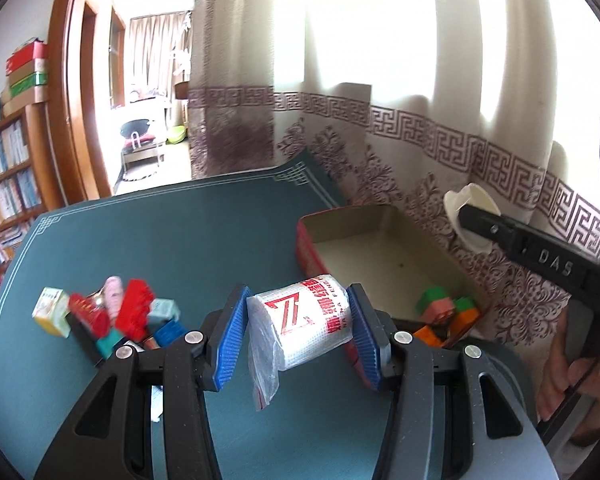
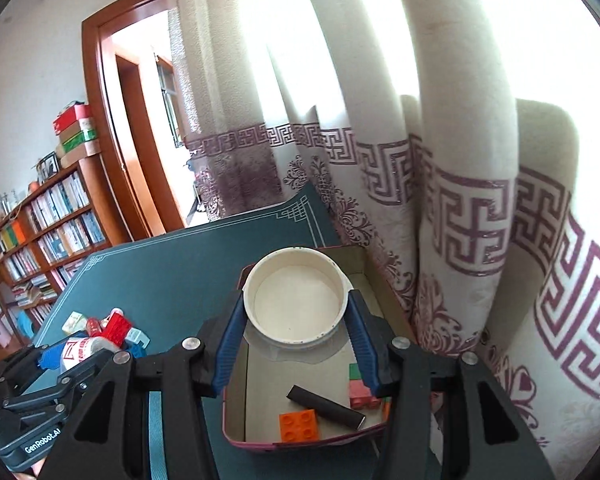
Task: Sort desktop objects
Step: 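Carry the roll and cup to the pink tin and release both inside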
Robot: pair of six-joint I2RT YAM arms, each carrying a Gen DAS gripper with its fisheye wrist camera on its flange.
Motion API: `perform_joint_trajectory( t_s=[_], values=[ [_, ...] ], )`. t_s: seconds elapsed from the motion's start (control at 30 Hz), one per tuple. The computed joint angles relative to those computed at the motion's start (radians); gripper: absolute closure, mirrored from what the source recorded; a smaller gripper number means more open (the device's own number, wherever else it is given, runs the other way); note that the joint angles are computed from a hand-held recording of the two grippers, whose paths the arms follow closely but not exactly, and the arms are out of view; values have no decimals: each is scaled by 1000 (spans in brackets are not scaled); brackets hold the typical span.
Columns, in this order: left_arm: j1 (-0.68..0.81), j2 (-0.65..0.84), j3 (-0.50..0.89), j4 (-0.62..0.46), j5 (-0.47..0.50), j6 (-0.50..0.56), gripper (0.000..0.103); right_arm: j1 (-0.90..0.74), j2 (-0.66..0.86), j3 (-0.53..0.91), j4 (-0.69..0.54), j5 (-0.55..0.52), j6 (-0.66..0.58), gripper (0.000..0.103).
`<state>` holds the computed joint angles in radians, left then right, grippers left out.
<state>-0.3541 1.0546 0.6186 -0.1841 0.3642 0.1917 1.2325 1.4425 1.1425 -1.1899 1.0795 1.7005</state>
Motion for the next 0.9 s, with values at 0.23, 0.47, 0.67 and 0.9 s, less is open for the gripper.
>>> perform_joint_trajectory(
  t_s=[0.23,0.47,0.67,0.9],
  values=[
    [-145,72,36,61,-56,-74,50,7,12,15,-98,19,92,49],
    [-218,179,66,110,-75,-124,50,13,36,32,-176,29,169,49],
    [-236,220,86,106,-47,-117,44,8,25,17,-177,23,184,49],
    [-230,217,74,115,-45,-115,27,-5,3,-14,-116,3,147,48]
  ],
)
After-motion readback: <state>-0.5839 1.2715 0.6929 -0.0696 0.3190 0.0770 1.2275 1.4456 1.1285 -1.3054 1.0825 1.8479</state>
